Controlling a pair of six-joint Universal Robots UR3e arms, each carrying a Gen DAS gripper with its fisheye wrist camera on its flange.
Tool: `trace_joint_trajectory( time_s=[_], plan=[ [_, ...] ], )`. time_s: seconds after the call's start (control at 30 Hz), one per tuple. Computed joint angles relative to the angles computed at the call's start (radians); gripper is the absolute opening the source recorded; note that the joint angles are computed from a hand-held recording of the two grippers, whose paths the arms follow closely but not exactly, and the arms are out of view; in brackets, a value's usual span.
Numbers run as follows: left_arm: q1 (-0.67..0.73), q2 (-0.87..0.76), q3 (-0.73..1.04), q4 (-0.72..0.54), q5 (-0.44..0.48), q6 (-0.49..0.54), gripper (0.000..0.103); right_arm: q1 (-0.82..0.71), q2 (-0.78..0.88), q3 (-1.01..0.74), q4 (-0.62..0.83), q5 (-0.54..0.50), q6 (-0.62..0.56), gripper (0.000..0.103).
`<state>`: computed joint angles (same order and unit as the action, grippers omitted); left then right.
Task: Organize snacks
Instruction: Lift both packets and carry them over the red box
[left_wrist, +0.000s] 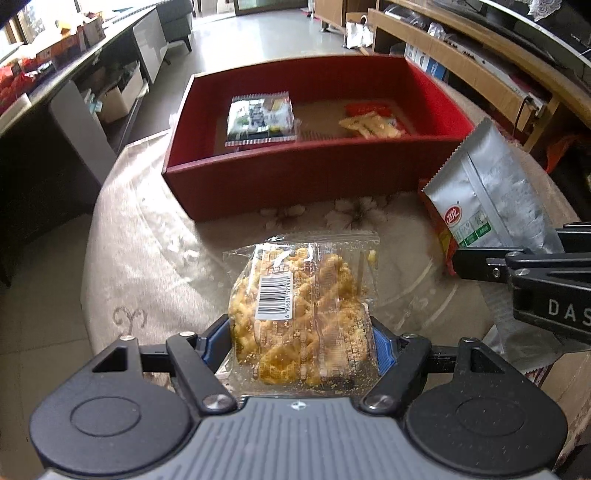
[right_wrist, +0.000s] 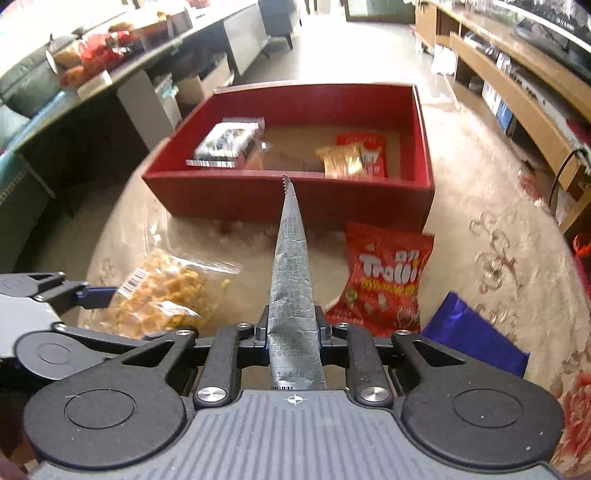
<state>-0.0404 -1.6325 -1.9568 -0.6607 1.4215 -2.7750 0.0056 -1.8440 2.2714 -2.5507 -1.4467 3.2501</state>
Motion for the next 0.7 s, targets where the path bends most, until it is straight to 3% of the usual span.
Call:
trace_joint_trajectory(
  time_s=[0.33, 0.7],
  plan=[
    [-0.021, -0.032, 0.036, 0.068, 0.013, -0.015, 0.072, -0.005, 0.002, -0.044, -0.02, -0.008, -0.007, 0.025],
    [-0.041, -0.117, 0.213, 0.047, -0.003, -0.069, 0.072, -0.017, 0.066, -0.142, -0.076, 0.007, -0.001, 0.025]
  ],
)
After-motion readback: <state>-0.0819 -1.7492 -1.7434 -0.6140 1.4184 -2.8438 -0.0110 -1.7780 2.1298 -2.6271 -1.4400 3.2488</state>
